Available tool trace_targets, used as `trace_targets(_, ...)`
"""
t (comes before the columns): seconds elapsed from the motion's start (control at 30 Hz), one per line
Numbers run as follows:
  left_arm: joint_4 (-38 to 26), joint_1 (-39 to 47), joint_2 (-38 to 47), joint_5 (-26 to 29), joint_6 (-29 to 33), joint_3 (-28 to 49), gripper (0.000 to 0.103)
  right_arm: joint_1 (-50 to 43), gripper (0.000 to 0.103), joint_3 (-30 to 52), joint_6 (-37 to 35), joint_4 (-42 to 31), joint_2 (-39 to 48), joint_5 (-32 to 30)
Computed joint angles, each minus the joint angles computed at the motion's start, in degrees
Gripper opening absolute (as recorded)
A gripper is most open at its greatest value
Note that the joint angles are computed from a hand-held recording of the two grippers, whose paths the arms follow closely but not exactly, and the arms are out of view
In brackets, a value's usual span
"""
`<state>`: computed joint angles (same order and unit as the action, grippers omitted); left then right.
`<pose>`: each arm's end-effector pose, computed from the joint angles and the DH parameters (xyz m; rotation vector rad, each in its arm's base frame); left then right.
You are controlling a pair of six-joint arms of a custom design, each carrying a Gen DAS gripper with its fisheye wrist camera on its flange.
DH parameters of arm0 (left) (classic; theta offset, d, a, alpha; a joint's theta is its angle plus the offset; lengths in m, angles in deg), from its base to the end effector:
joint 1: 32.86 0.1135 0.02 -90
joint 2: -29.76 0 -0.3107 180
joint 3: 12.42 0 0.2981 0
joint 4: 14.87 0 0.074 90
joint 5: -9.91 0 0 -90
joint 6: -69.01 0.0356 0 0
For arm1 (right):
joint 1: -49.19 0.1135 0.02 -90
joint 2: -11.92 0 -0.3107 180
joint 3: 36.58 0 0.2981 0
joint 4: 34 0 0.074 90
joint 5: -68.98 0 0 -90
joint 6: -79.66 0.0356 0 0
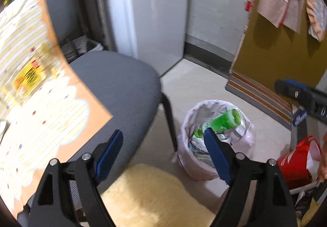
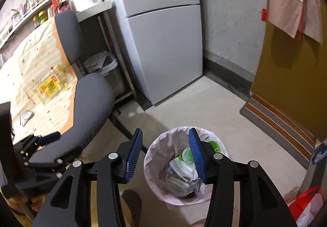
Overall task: Collect trash
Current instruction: 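Carry both items over the pink bin and open both grippers to drop them, then move both tools back over the chair seat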
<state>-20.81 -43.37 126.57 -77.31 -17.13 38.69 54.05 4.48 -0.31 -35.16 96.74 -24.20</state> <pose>0.3271 -0.0624 0.1228 0.3301 2.4517 -0.1098 0.2836 0.0261 0.1394 0.0793 2.3602 0.1920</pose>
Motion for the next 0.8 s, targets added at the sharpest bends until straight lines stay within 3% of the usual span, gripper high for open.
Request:
trace_targets(0.37, -0.62, 13.15, -7.51, 1.90, 0.50, -5.11, 0.079, 11.67, 0.049, 4.46, 0.88, -3.17, 2.69, 2.77)
trace_targets(0.57, -2.79, 24.15, -11.56, 4.07, 2.55, -5.76, 0.079, 19.48, 0.049, 12.02, -0.54, -3.83, 7.24, 1.29)
trace_targets(0.8, -3.29, 38.65, -8.01, 5.16, 4.97, -1.56, 0.079, 27.00, 0.052, 24.81, -3.88, -7.20, 16.99, 0.80)
